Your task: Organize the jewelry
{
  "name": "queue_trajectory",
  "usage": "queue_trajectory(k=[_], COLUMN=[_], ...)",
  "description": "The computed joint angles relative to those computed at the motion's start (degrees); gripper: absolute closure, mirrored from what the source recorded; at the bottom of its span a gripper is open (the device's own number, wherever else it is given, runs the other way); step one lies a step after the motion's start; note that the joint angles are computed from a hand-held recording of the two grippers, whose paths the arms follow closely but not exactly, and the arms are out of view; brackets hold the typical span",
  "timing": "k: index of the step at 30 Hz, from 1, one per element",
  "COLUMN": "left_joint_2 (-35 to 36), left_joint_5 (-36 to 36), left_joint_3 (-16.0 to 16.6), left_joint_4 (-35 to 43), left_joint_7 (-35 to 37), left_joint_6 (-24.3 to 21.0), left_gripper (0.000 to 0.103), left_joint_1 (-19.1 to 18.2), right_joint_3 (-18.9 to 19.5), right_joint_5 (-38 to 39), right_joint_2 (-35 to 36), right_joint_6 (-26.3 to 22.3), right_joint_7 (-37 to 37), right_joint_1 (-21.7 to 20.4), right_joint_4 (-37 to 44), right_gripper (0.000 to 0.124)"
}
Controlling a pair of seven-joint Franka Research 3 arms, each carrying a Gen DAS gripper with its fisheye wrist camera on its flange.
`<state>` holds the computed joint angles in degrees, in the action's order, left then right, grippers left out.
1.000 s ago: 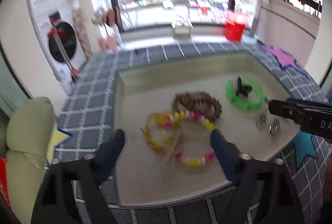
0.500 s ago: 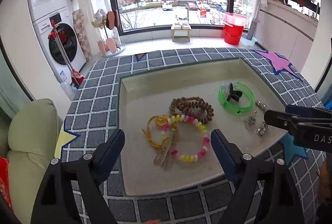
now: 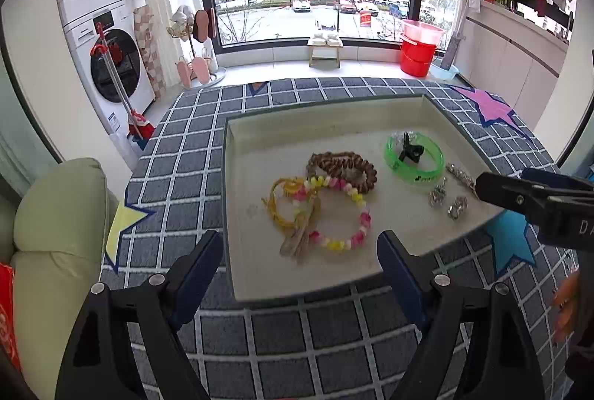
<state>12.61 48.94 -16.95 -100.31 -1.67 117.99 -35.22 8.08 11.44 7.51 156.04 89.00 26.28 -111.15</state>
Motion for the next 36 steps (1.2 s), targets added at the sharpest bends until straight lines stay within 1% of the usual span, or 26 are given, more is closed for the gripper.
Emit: queue_trajectory(k=[1, 3, 4, 6, 10, 12, 17, 22, 25, 28, 33, 36], left_joint_2=[-0.2, -0.8, -1.1, -1.7, -2.4, -2.5, -2.2, -2.6, -2.4, -2.2, -1.2, -0.9], left_joint_5=[-0.3, -1.5, -2.3, -2.6, -1.1, 0.0, 1.8, 1.5, 1.7, 2.2, 4.3, 5.4], left_joint_3=[-0.1, -0.3, -0.4, -0.6, -1.3, -1.7, -2.3, -2.8, -3.2, -3.5, -4.0, -4.2], left_joint_4=[-0.3, -1.2, -1.7, -2.4, -2.5, -2.0, -0.7, -0.9, -0.7, -0.6, 0.4, 0.7], left_joint_7=[-0.2, -0.1, 0.1, -0.8, -3.5, -4.4, -5.7, -8.2, -9.6, -10.6, -12.7, -13.7], left_joint_6=[0.3, 1.4, 2.2, 2.1, -0.7, -3.3, -7.7, -9.4, -11.4, -12.5, -16.6, -18.7], left_gripper=[0.007, 0.007, 0.000, 0.000, 0.000, 0.000, 0.000, 0.000, 0.000, 0.000, 0.000, 0.000], left_joint_1=[0.0, 0.3, 0.6, 0.5, -0.7, -1.6, -3.0, -3.7, -4.5, -5.3, -7.5, -8.6], right_joint_3=[-0.1, -0.3, -0.4, -0.6, -0.4, -0.3, 0.2, 0.6, 0.9, 1.3, 2.6, 2.6], right_joint_5=[-0.8, -2.3, -3.2, -4.8, -5.0, -4.8, -4.6, -3.2, -2.9, -3.9, -7.6, -6.3], right_joint_2=[-0.2, -0.3, -0.3, -0.4, -1.9, -3.0, -5.7, -8.0, -9.6, -11.5, -14.6, -16.1], right_joint_6=[-0.4, -2.7, -4.5, -7.0, -6.2, -5.2, -2.0, -0.2, 1.1, 3.5, 9.8, 13.0], right_joint_7=[0.5, 1.5, 2.1, 3.6, 3.9, 3.9, 3.7, 2.9, 2.9, 3.8, 7.3, 6.9], right_joint_1=[0.2, 0.4, 0.5, 0.7, 0.4, 0.2, 0.0, -0.3, -0.4, -0.6, -1.5, -1.2], right_joint_4=[0.0, 0.5, 1.1, 1.4, -0.9, -2.4, -6.1, -8.9, -11.1, -13.9, -19.2, -21.8], right_gripper=[0.021, 0.021, 0.021, 0.021, 0.021, 0.021, 0.021, 0.021, 0.021, 0.021, 0.021, 0.021])
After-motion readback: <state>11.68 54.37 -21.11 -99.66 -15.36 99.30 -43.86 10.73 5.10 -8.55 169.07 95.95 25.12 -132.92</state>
